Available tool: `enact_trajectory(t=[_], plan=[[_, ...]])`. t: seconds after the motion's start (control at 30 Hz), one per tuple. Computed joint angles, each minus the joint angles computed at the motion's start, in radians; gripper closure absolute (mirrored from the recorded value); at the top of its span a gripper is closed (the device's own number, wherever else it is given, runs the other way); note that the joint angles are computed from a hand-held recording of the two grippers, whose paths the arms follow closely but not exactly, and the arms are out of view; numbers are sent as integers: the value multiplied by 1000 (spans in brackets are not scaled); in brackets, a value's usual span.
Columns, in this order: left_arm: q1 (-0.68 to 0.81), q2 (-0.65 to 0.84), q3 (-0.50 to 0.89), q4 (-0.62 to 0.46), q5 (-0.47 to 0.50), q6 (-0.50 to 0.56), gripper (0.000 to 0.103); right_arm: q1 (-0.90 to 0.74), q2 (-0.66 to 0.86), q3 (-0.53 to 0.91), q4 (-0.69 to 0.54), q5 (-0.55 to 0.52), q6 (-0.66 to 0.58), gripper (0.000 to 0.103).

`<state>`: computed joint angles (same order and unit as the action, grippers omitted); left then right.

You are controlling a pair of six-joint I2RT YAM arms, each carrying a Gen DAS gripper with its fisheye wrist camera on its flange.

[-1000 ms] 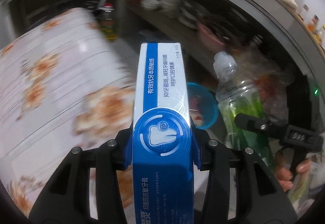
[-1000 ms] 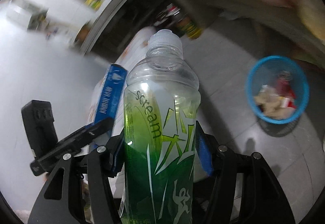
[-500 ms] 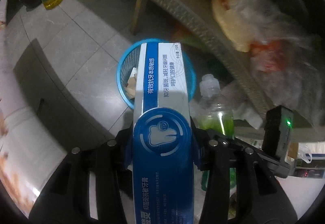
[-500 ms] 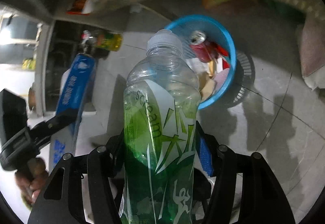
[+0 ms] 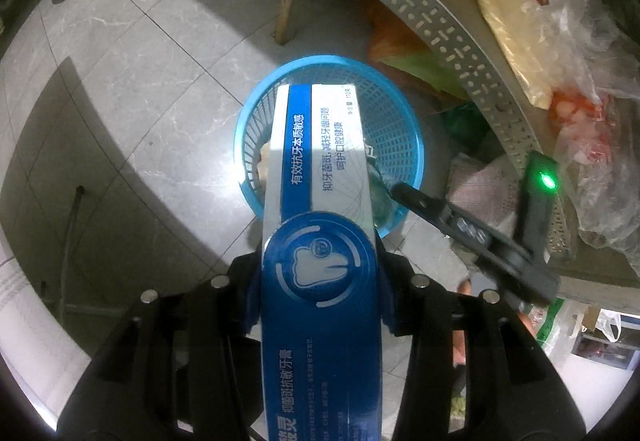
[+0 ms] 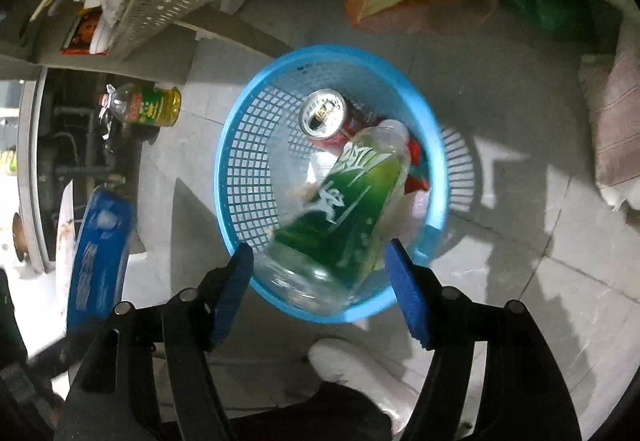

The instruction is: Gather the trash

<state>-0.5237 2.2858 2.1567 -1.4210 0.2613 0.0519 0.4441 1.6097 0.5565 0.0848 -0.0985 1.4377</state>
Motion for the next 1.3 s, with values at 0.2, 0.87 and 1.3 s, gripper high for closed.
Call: enact_trajectory(t=[0.2,0.87,1.3], plan=[[-16,36,22,-10,-4,-11,60,135,-218,-35,-202,149,46,36],[7,-135,-16,69,71,-25,23,404,-390,-17,-452,275,261,36],[234,-762,-457,120,159,239,19,665,-324,426,-962,592,220,25]])
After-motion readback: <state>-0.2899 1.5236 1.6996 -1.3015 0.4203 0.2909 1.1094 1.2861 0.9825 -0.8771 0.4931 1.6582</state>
